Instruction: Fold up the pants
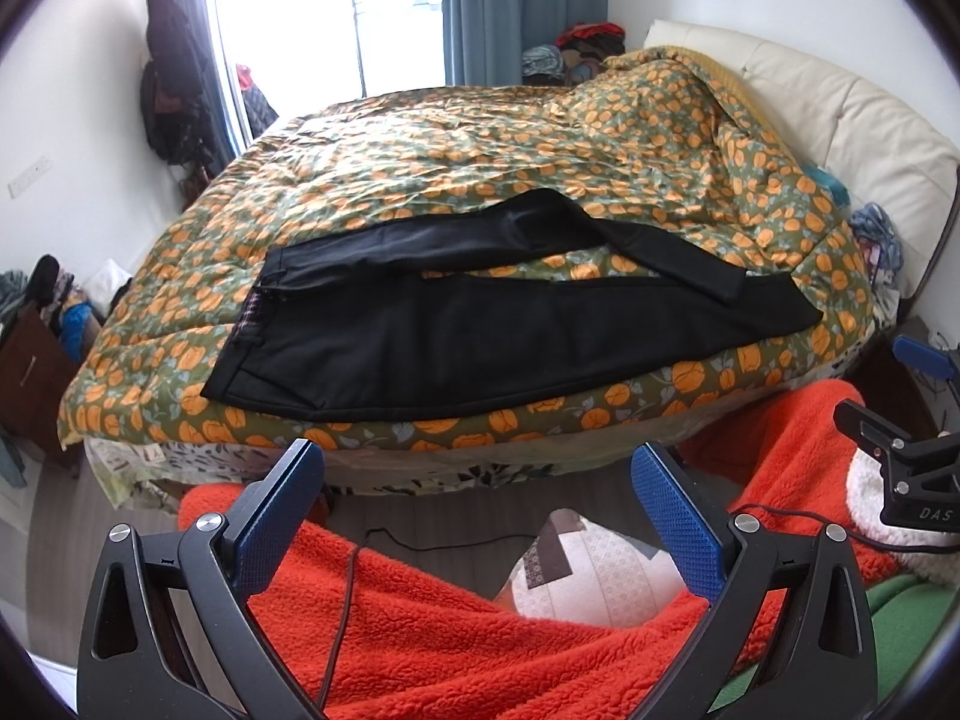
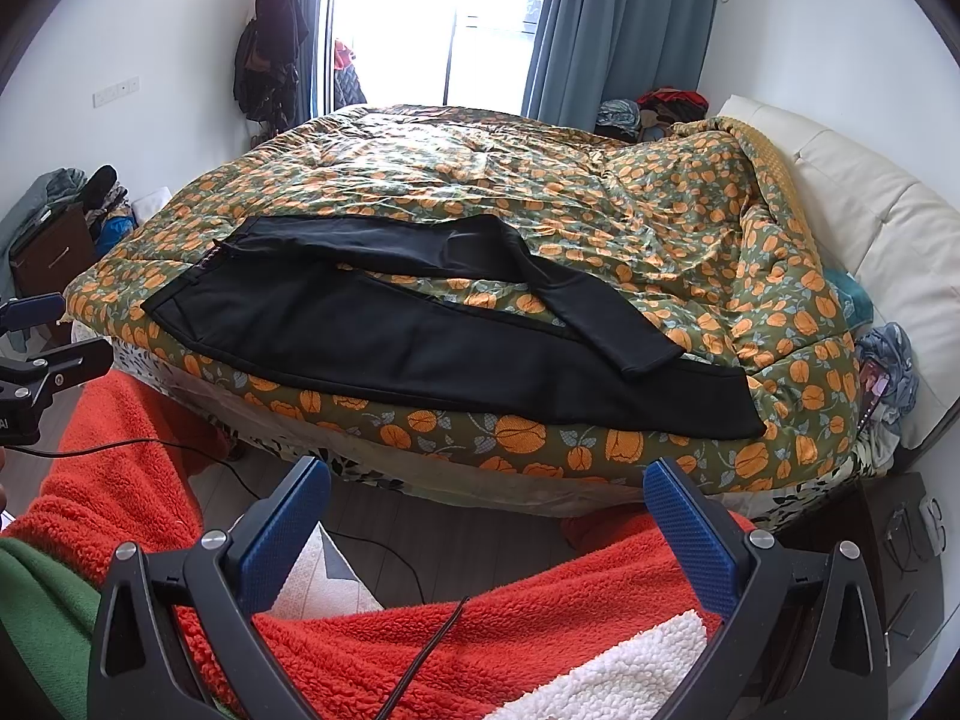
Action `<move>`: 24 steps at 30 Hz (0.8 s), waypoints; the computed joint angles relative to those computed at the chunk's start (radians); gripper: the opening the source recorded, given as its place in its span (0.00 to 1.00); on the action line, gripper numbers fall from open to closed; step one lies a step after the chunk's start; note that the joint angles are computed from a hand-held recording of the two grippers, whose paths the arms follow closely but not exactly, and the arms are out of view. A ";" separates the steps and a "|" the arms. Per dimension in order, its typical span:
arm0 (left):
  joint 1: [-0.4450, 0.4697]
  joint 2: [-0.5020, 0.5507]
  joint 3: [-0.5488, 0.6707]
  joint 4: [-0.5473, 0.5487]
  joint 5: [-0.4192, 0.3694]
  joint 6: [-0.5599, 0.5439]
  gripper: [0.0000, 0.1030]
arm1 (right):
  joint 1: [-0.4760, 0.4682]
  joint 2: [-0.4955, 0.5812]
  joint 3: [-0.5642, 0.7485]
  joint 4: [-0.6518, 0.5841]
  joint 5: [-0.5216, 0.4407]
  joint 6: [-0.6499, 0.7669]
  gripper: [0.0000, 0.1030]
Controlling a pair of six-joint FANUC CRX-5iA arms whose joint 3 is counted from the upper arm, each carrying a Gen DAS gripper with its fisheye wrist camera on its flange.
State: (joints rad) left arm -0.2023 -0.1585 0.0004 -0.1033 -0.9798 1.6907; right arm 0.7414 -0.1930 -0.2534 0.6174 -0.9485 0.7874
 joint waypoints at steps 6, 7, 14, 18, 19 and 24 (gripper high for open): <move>0.001 -0.002 -0.003 0.001 0.000 -0.002 0.99 | 0.000 0.002 0.003 -0.001 -0.002 0.000 1.00; -0.001 0.001 0.002 0.000 -0.002 0.000 0.99 | 0.001 0.001 0.001 0.000 -0.002 -0.001 1.00; -0.001 0.001 0.003 -0.001 -0.002 0.000 0.99 | 0.000 0.003 0.005 -0.002 -0.003 -0.001 1.00; -0.001 0.004 0.006 -0.001 -0.004 0.000 0.99 | 0.000 0.003 0.005 -0.002 -0.003 0.001 1.00; -0.004 0.004 0.006 -0.004 -0.004 0.002 0.99 | 0.001 0.003 0.005 -0.003 -0.003 0.001 1.00; -0.004 0.005 0.008 -0.005 -0.005 0.003 0.99 | 0.003 0.003 0.004 -0.002 -0.004 -0.002 1.00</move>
State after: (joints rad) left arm -0.2067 -0.1536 0.0083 -0.1087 -0.9849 1.6934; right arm 0.7440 -0.1899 -0.2491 0.6153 -0.9521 0.7851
